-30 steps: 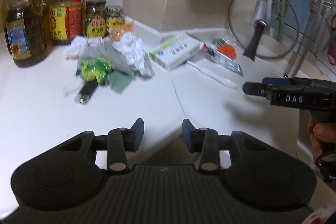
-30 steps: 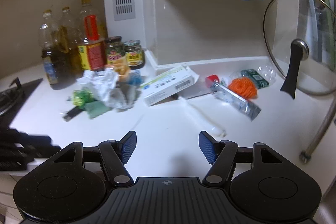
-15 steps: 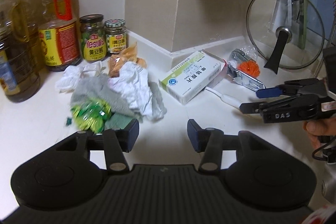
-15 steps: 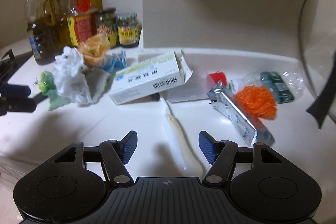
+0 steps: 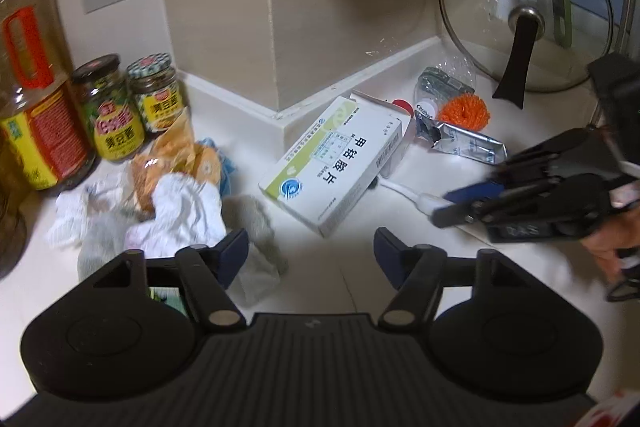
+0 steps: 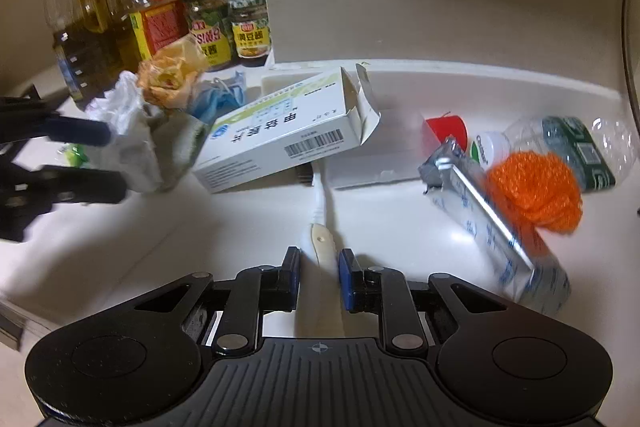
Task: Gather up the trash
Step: 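Grasp the white toothbrush with the right tool while the left tool grasps a crumpled tissue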
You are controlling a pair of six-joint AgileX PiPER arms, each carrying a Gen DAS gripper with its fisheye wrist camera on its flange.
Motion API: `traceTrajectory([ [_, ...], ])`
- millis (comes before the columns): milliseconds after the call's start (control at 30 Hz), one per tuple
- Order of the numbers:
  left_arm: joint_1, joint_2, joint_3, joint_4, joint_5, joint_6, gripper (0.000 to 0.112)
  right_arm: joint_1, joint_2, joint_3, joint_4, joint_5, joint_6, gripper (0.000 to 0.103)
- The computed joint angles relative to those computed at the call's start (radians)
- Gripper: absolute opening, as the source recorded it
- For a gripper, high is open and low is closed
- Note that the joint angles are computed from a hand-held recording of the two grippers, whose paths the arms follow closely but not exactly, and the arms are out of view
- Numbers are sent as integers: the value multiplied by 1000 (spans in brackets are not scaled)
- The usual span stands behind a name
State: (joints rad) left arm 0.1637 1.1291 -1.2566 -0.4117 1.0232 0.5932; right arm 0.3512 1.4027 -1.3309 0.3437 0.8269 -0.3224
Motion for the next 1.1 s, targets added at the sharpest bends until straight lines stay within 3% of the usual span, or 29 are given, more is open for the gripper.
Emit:
traceTrajectory([
  [167,-33,33,-24,36,-20,13,74,-34,-78,61,75,43,-1,21],
  [300,-3,-35,22,46,-52,19,75,-32,-150,111,86,62,15,21],
  [433,43,-138,110,77,-151,48,77,-16,-202,152,82,59,69,21],
  [533,87,-146,126,69,-165,78,78,9,-222,170,60,51,109,21],
  [700,1,-115,153,258,-223,-4,76,47,-230,166,22,47,161,21],
  [833,-79,-132,195,329,-263,65,76,68,-230,156,-8,41,194,21],
  [900,-148,-135,228,443,-296,49,75,75,-233,157,-21,37,209,21],
  [933,-179,-131,243,505,-310,30,73,77,-233,158,-27,36,215,21],
  [1000,-212,-120,266,595,-332,-4,54,84,-235,159,-38,33,229,21],
  [1100,-210,-104,267,616,-339,5,31,92,-249,163,-57,32,256,21],
])
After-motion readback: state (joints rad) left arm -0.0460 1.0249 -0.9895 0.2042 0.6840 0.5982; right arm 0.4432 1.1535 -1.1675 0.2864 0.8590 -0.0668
